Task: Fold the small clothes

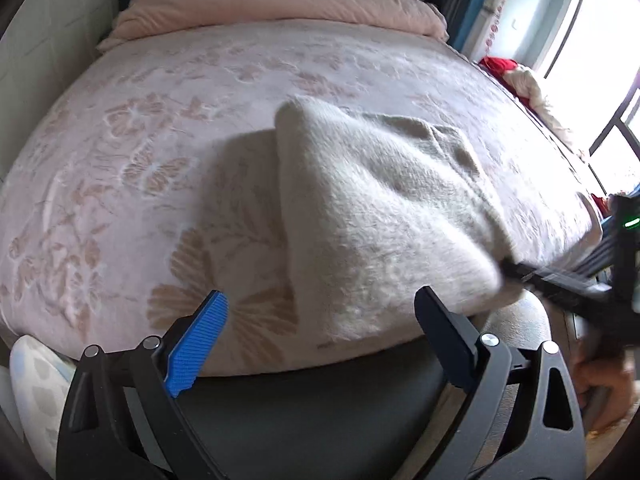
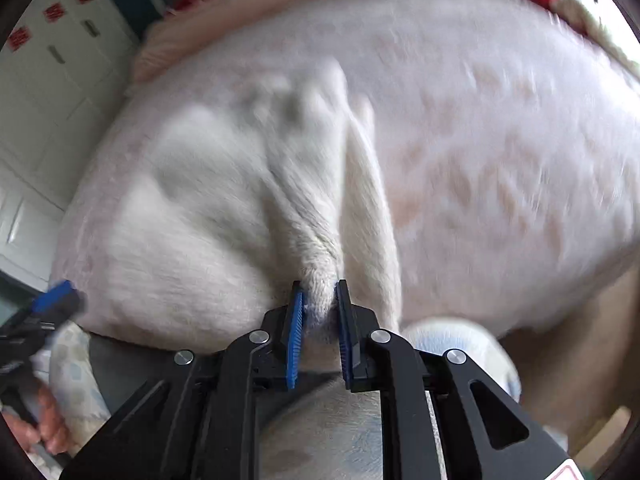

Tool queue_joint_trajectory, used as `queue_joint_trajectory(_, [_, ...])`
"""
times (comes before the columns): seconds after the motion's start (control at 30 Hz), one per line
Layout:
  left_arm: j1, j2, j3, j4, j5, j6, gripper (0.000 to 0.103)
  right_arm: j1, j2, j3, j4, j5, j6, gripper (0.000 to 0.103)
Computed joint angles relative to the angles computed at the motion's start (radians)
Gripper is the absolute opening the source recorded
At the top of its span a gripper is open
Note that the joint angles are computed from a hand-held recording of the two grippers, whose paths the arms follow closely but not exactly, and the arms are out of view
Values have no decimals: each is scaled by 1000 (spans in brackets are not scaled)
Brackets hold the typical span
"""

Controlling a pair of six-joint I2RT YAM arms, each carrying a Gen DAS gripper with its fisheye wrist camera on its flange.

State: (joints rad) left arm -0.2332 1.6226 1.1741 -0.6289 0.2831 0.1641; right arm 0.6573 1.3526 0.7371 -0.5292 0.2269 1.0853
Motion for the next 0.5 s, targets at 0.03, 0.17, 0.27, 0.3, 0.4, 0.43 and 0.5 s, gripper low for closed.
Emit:
queue_joint_trajectory(0.03, [-13, -5, -4, 6, -14, 9, 92, -7, 7, -38, 44, -10, 14, 14])
queue_joint_trajectory(0.17, [-24, 2, 4, 19, -43, 18, 92, -76, -68, -112, 127, -99, 28, 24])
queue_joint_trajectory(0.27, [-13, 74, 75, -24, 19, -25, 93, -82, -115, -62, 55, -52, 2, 54])
queue_joint_trajectory(0.3, [-13, 105, 101, -33, 41, -47, 96, -87, -111, -47, 43, -39, -5, 59])
queue_joint_trajectory(0.4, [-16, 242, 214, -82, 100, -110, 96, -179, -72, -58, 112, -105, -60, 66])
queue_joint_trajectory(0.43, [-18, 309, 270, -114, 119, -127, 96, -209, -57, -71, 151, -155, -66, 69])
queue_joint_trajectory(0.5, [-26, 373, 315, -138, 140, -150, 96, -254, 2, -124, 298, -249, -45, 75])
